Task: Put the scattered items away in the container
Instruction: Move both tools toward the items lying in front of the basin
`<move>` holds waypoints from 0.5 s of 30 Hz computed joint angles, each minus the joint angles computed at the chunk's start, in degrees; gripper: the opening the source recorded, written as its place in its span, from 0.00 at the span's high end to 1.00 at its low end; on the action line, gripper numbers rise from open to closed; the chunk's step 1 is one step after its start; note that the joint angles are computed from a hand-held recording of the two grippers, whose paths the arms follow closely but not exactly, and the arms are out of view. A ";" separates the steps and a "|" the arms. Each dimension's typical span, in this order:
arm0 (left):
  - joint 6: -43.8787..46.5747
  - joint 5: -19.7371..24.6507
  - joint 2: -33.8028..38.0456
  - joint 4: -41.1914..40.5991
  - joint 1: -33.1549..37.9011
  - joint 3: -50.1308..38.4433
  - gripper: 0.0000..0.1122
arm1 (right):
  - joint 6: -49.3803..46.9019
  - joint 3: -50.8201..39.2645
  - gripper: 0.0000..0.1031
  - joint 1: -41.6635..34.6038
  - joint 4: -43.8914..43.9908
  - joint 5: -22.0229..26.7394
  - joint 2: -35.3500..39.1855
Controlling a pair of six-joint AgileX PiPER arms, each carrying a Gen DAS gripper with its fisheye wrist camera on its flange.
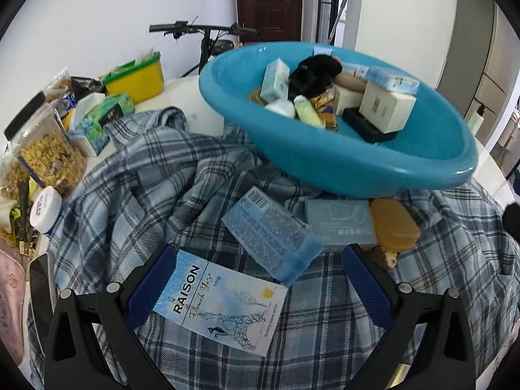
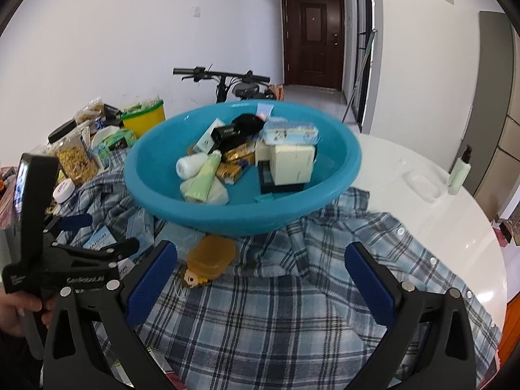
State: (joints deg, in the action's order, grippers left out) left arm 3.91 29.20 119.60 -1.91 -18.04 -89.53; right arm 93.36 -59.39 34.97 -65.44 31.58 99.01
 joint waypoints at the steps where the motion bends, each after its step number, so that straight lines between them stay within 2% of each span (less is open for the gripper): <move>1: 0.09 0.54 0.77 -0.09 0.09 -0.85 0.08 | -0.40 -0.14 0.00 -0.08 0.26 -0.50 0.49; 10: 4.24 5.10 6.38 -6.21 1.86 -7.72 0.08 | -8.71 -4.55 0.00 -1.07 6.84 -4.92 7.15; 15: 5.31 6.21 8.08 -7.84 2.14 -10.25 0.08 | -15.11 -8.16 0.00 -2.42 12.74 -7.49 11.55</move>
State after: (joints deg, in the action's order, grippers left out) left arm 9.21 35.41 127.68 -9.75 -15.90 -99.78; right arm 78.25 -67.55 32.55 -52.70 24.09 110.56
